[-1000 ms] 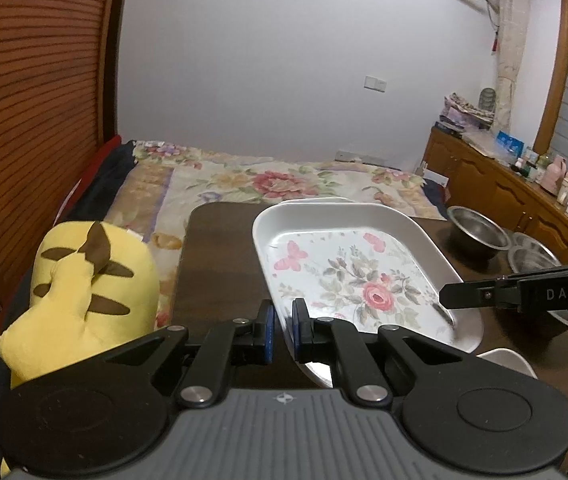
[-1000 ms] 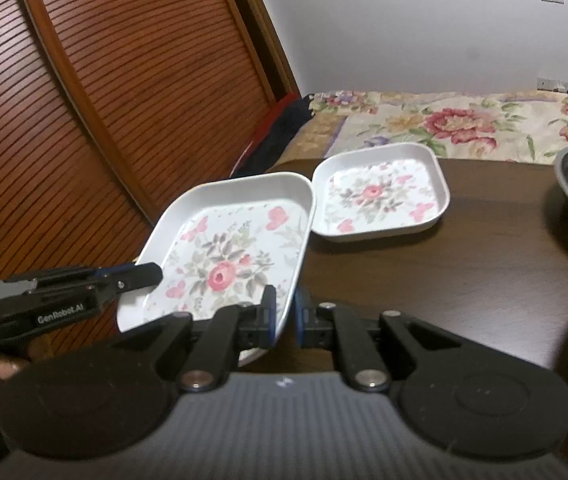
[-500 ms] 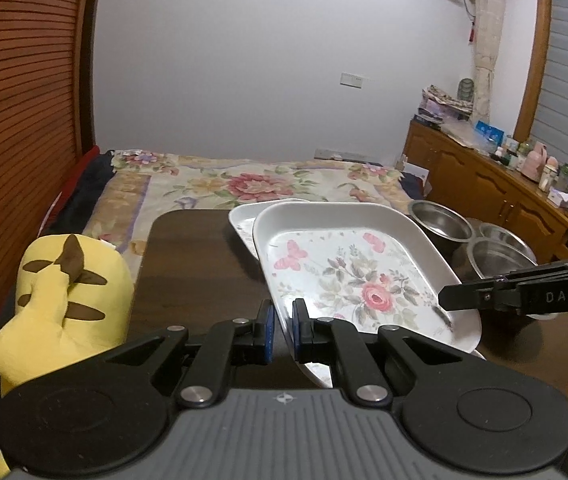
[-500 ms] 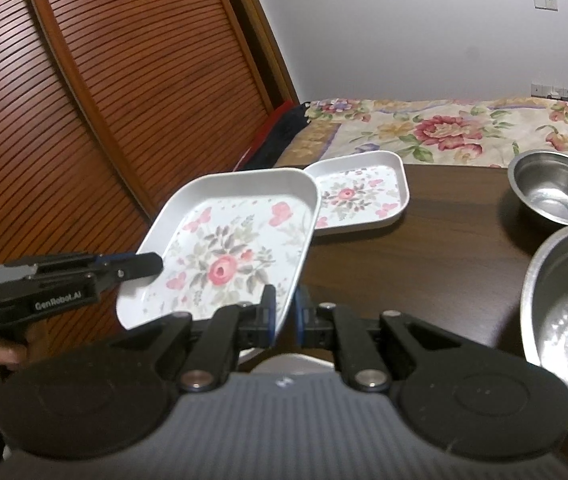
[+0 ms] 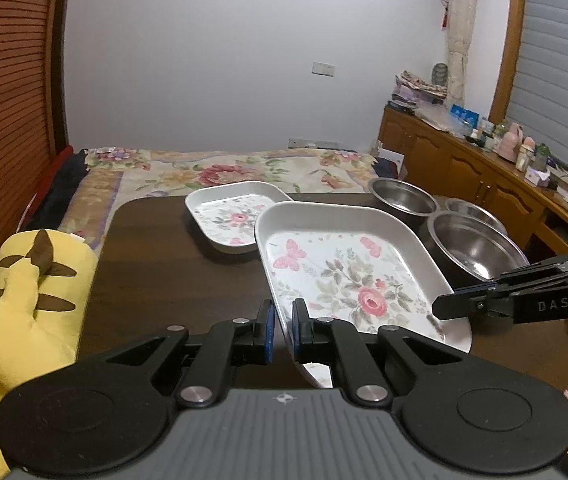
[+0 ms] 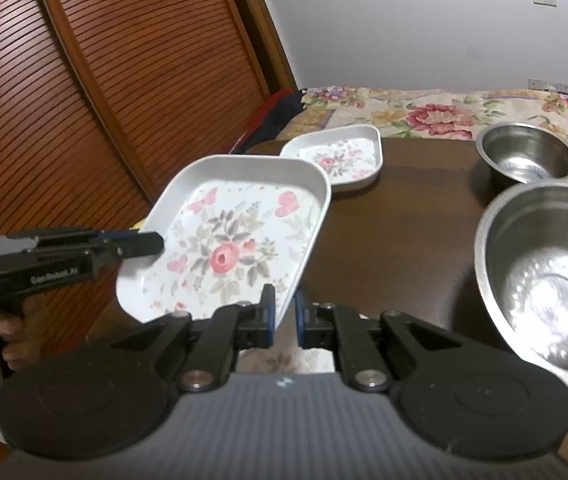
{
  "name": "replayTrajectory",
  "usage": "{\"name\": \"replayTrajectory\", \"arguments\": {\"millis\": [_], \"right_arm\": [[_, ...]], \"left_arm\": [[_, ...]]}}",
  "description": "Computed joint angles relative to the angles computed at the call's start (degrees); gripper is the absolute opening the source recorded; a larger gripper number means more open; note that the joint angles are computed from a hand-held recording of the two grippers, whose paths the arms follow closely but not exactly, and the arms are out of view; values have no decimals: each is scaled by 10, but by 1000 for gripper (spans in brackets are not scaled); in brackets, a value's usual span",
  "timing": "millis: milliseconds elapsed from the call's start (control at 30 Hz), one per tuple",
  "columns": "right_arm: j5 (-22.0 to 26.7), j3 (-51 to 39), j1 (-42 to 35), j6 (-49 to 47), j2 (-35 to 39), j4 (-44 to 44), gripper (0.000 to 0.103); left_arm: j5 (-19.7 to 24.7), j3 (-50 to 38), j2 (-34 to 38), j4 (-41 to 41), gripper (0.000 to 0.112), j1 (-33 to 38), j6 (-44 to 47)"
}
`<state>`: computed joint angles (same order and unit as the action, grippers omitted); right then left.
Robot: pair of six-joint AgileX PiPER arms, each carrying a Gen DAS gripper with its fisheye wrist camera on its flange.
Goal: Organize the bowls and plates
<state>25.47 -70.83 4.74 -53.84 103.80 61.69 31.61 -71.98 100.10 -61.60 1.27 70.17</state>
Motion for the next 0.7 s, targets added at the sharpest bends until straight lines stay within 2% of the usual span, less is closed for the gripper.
{"name": "replayTrajectory", "arguments": {"millis": [400, 700], "right_arm": [[8, 73, -34, -90, -28, 73, 12], [16, 121, -47, -153, -50, 118, 12]], "left_arm": [[-27, 68, -25, -42, 11, -30, 54], [-24, 131, -58, -96, 11, -26, 116]]}}
